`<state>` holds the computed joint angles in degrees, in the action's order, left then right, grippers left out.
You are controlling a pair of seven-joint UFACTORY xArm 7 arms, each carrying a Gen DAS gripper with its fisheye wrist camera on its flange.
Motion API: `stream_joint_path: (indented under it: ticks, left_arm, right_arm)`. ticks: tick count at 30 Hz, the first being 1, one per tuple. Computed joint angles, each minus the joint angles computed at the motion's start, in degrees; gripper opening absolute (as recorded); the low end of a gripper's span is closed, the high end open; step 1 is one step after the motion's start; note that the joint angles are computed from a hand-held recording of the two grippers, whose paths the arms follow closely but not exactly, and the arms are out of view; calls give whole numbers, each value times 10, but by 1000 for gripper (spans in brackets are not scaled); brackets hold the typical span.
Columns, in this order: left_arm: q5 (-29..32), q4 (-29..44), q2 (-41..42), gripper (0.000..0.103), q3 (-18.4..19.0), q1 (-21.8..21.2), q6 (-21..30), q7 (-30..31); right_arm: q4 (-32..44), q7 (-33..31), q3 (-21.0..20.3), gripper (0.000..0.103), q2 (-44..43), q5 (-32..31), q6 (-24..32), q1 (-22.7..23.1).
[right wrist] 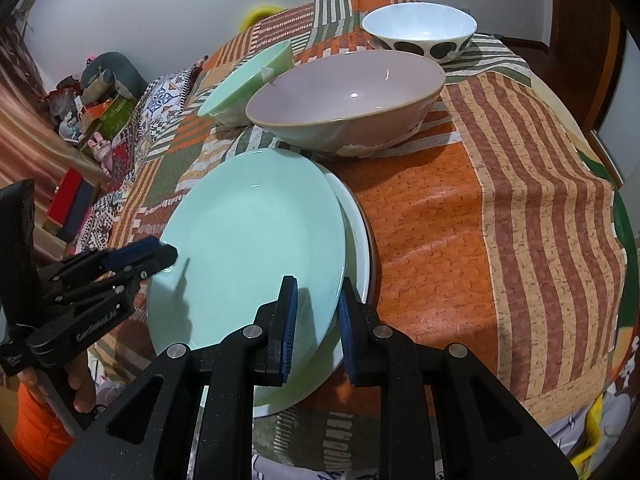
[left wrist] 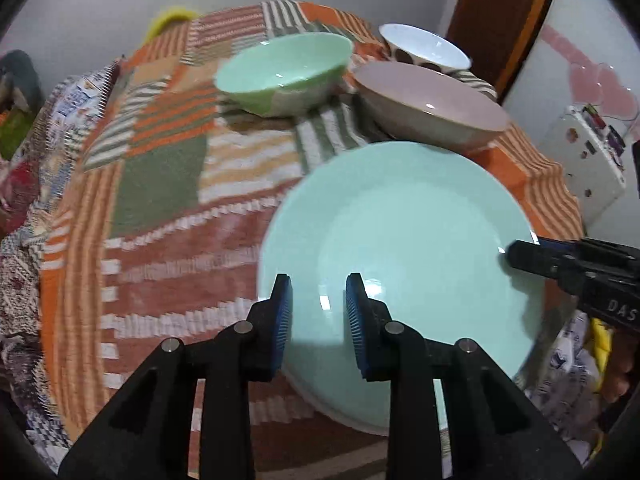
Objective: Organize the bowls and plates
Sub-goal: 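Lower the light green plate onto the white plate and open both grippers, then move both grippers to the pink bowl and grasp its rim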
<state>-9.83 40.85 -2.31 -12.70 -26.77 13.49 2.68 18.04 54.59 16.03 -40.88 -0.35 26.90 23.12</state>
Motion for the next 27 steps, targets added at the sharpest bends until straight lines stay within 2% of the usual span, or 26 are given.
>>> stream_joint_path:
  ticks: [2,3,4,6,8,10,13,20,22,24,27]
  left_arm:
    - [78,-2,2,28,-41,40,-9,-62]
    - [102,-3,4,28,-34,32,-11,-82]
    - [101,-3,4,28,-10,5,-11,-83]
    - [101,-2,3,28,-9,3,-9,-85]
    - [146,-5,-1,28,-11,8,-12,-122]
    - [164,-9,-10,28,-10,10,-14,-134]
    - [153,-12,-22,28,-7,8,-16,-124]
    - [98,1,-43,30,0,-2,-8,-82]
    - [91,9,-47,36,-1,-3,-10,-79]
    - [83,16,-49,48,0,-5,-13,-75]
    - [60,34,-46,51,3,-11,-17,-61]
  right_arm:
    - [0,0,-1,18,-1,1,3,1]
    - [0,2,1,18,-3,0,5,0]
    - [-1,5,3,18,-8,0,9,0]
    - [-1,4,3,18,-14,-3,18,0]
    - [-4,1,-2,19,-24,-1,22,3]
    - [-7,0,-5,20,-31,3,23,5]
    - [-8,20,16,44,-56,-13,45,-14]
    - [-16,21,9,45,-109,-28,64,-25]
    - [-14,17,7,45,-118,-30,69,-30]
    - [-11,11,4,45,-134,-36,76,-37]
    - [-1,4,8,45,-147,-48,86,-55]
